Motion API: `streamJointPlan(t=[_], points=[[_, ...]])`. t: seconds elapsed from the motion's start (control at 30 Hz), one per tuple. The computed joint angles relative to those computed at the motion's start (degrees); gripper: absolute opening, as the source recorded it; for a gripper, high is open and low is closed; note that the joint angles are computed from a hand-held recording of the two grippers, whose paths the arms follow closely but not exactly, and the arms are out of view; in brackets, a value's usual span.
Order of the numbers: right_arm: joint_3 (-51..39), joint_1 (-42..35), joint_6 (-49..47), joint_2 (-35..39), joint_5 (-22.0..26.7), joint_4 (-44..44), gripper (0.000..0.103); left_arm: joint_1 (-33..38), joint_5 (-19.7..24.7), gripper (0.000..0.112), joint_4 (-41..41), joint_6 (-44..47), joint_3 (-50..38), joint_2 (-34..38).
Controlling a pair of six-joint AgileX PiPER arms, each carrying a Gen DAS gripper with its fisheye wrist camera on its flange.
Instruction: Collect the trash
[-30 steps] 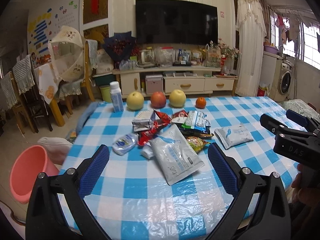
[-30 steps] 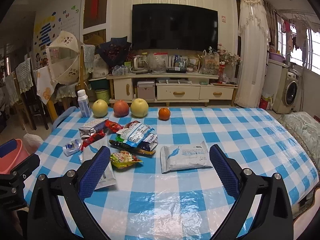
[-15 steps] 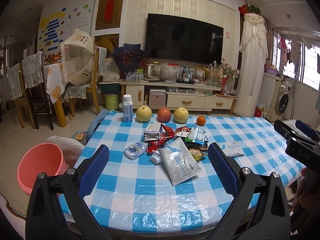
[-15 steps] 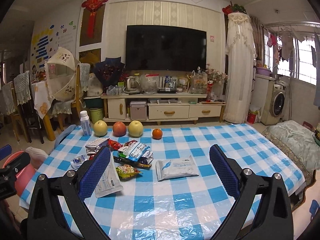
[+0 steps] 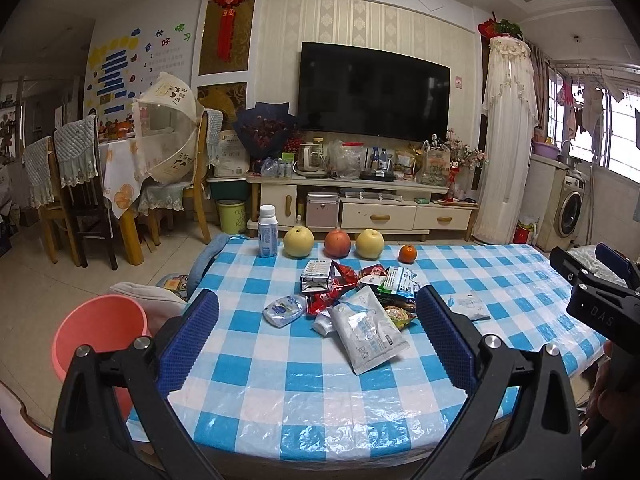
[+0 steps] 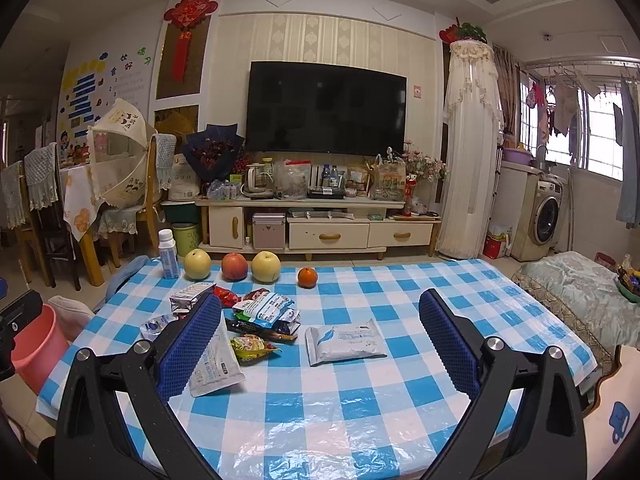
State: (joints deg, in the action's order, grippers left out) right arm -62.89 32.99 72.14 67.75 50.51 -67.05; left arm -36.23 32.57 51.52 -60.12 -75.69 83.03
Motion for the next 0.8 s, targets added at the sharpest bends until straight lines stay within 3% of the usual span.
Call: streamJointPlan(t=[0.4, 0.6, 0.8], points=[[3.29, 0.17, 2.05, 0.33, -2.72, -3.44, 0.098, -2.83, 2.54, 0.099, 9.03, -10.33, 1.73, 0.55], [8.25, -4.83, 7.38, 1.96, -11.99, -8.16, 0.098, -3.06, 3.25, 0.099, 14.05, -16.78, 2.19, 3.49], [11.74, -16.34, 6.69, 7.56, -29.53, -4.29, 0.098, -1.71, -0.11, 0.099, 12.94, -16.07, 2.22, 8.09]])
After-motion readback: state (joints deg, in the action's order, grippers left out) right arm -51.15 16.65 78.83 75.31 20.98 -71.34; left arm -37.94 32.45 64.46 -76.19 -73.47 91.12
